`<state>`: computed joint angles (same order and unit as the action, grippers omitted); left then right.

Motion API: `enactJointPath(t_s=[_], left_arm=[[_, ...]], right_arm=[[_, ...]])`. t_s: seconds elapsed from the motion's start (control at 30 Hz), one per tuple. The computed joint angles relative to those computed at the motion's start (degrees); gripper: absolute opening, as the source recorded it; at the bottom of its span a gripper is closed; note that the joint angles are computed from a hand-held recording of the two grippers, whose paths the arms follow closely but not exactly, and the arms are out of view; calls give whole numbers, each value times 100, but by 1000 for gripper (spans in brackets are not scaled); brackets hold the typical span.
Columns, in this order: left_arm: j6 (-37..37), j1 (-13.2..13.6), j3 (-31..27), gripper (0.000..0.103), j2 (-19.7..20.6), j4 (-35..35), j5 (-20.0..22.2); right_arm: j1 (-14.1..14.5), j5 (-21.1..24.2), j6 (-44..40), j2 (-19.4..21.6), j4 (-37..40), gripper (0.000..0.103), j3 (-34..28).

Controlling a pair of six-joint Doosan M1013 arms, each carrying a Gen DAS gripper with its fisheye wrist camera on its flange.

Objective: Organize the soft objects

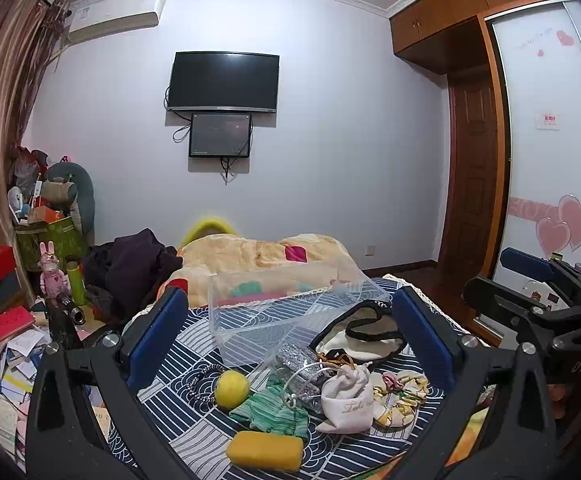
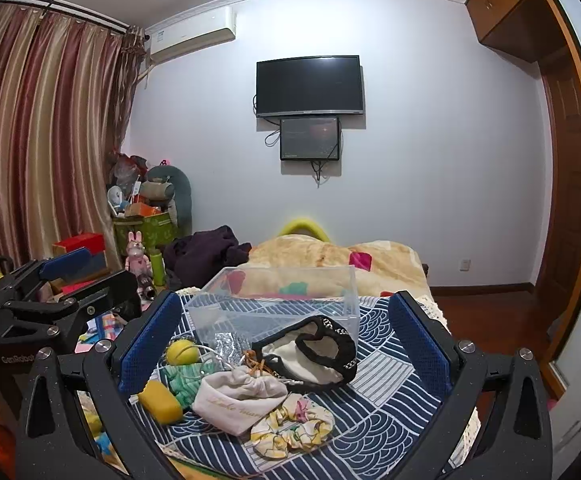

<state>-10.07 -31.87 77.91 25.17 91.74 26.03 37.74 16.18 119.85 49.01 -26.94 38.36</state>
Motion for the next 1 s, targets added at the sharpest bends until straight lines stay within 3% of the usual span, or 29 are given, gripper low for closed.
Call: enactJointPath(t_s=[1.0], left_arm=[[111,16,-4,103,-11,-128,-19]], right_arm=[[4,-93,259,-22,-193,103,67]])
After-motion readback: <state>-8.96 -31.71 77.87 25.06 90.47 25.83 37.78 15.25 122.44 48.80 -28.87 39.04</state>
